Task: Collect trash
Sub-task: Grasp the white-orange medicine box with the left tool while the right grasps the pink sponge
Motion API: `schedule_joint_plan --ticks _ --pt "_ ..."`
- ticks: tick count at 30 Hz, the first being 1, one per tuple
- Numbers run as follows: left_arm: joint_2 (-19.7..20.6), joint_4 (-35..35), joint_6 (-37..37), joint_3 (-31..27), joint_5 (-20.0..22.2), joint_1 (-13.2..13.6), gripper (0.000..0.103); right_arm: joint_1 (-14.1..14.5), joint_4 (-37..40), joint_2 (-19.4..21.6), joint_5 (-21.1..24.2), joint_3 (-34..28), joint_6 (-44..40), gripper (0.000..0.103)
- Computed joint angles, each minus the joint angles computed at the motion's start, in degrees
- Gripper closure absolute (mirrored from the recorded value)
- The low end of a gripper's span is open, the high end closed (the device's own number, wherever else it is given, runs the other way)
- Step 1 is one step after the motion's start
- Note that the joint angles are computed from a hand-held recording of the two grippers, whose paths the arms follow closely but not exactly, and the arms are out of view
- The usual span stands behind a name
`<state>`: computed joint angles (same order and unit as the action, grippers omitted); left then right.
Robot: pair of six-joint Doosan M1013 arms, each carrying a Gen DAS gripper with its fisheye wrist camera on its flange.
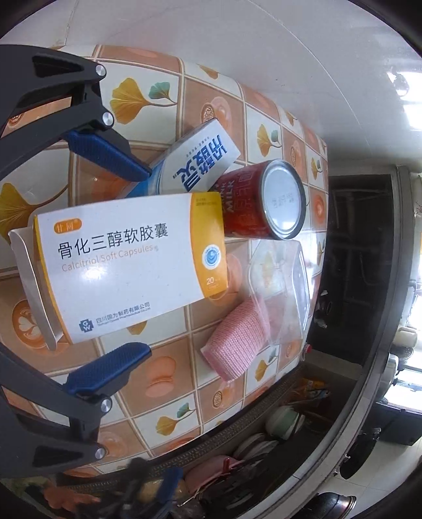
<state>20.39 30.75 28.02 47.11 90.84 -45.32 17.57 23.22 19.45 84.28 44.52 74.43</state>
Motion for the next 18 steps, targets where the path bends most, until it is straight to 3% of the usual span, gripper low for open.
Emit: schedule_joint_plan --ticks 4,10,18 --pt "0.1 0.3 -0.6 0.0 0.7 -0.2 0.015 0.7 0.8 4.5 2.3 -6.2 0.4 0.008" --pt "-2.1 -1.5 -5.6 3.2 -2.1 0.2 0.028 3.1 -2.9 11.2 5.2 -15.6 -0.9 0.008" --pt "-3.7 -1.0 -9.2 5.3 -3.8 -0.4 0.029 5.2 -6.1 18.5 10.9 -26.3 -4.2 0.008"
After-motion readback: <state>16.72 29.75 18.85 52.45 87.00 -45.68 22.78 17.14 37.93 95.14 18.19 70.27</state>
